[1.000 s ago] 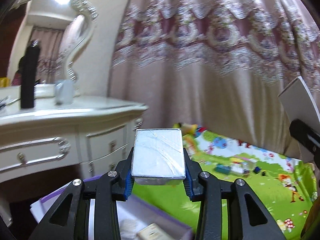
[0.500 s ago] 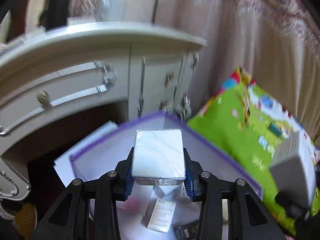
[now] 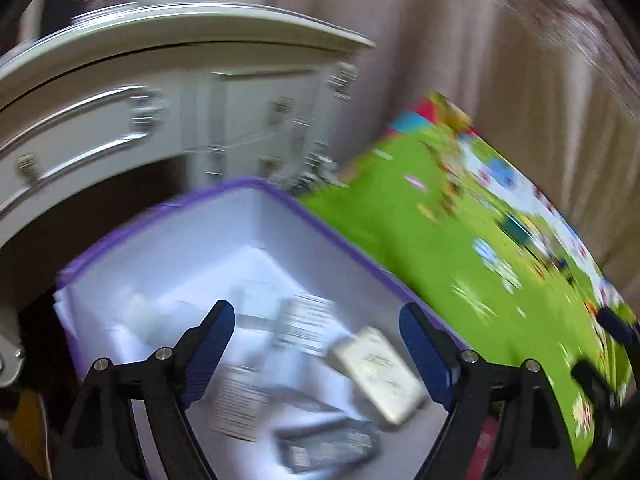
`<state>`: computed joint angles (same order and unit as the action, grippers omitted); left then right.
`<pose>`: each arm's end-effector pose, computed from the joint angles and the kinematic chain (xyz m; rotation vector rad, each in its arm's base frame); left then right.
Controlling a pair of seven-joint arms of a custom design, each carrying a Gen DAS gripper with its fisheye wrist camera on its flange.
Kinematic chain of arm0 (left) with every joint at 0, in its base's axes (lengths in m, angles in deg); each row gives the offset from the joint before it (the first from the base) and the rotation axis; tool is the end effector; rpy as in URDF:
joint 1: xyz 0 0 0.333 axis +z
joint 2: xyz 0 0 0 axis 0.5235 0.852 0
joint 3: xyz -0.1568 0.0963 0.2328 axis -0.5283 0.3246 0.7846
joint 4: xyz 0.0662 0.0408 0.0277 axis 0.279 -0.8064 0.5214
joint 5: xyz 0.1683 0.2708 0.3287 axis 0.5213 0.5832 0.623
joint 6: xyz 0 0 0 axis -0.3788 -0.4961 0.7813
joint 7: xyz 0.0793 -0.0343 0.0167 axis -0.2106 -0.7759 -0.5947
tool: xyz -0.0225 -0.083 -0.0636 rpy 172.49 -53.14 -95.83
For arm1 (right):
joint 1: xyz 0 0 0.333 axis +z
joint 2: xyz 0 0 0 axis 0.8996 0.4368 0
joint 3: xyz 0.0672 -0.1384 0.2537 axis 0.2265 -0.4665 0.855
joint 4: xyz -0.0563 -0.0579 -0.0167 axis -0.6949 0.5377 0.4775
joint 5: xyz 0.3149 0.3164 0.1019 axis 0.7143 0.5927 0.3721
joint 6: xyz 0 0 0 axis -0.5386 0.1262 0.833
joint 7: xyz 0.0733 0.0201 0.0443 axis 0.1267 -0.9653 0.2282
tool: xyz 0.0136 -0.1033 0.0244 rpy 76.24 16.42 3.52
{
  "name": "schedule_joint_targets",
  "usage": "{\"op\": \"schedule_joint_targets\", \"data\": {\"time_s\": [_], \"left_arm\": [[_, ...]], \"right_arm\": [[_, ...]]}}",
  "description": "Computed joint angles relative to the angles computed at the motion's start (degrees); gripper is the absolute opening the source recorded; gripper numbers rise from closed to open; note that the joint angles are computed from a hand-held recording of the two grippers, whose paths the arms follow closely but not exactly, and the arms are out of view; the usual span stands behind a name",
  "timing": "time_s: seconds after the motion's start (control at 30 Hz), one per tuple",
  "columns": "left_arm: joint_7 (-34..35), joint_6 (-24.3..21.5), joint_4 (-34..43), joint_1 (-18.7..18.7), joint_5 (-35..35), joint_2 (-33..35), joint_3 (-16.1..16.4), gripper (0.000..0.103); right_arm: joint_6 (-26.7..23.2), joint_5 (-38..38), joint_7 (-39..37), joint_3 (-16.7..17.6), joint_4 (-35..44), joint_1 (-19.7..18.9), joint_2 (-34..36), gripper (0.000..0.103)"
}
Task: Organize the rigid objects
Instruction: 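Lower both boxes into the storage box and open both grippers, then move both grippers back over the tablecloth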
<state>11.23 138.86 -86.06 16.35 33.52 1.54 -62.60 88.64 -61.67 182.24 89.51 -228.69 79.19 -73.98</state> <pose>0.4415 -0.1553 0.4841 -1.8163 1.9236 -0.9876 0.3542 0.2976 0.5086 -1.8739 1.4146 -0.8935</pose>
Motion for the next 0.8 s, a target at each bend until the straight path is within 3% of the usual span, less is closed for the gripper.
{"op": "schedule_joint_targets", "data": {"time_s": [0.1,0.2,0.33,0.43,0.5,0.6,0.7,0.73,0.8], "left_arm": [[6.1,-2.4,3.6,-6.9,-2.6,3.8,1.3,0.086],[11.6,-3.9,9.1,-11.2,-5.0,9.7,0.1,0.086],[13.8,-8.0,21.0,-10.5,-4.2,21.9,-4.6,0.086],[7.6,-8.6,30.3,-7.9,1.2,31.5,-9.0,0.086],[-2.4,-8.2,36.5,-6.7,10.7,38.0,-10.8,0.086],[-14.6,-7.6,43.1,-8.0,23.9,44.4,-10.3,0.087],[-18.9,-7.8,47.2,-9.6,28.6,48.1,-9.5,0.091],[-20.4,-7.5,47.7,-10.3,30.9,48.8,-9.0,0.1],[-20.3,-10.1,49.4,-11.5,34.2,50.0,-8.8,0.103]], "right_arm": [[-3.6,2.6,2.3,-2.5,-5.2,0.3,-6.4,0.088],[-8.5,5.6,4.2,-5.0,-10.4,0.2,-13.6,0.09],[-14.9,9.7,5.6,-8.8,-15.6,-0.7,-20.7,0.091],[-18.0,12.3,6.4,-11.3,-18.3,-3.0,-24.4,0.091],[-19.0,13.0,5.8,-12.8,-19.4,-5.0,-25.4,0.091],[-18.6,13.7,2.8,-15.1,-20.1,-7.6,-25.1,0.091],[-16.5,12.3,-1.6,-16.1,-19.1,-11.7,-21.9,0.091],[-15.5,11.6,-2.9,-16.2,-18.4,-13.4,-20.1,0.091],[-12.5,10.6,-6.6,-18.0,-16.1,-16.7,-14.4,0.091]]}}
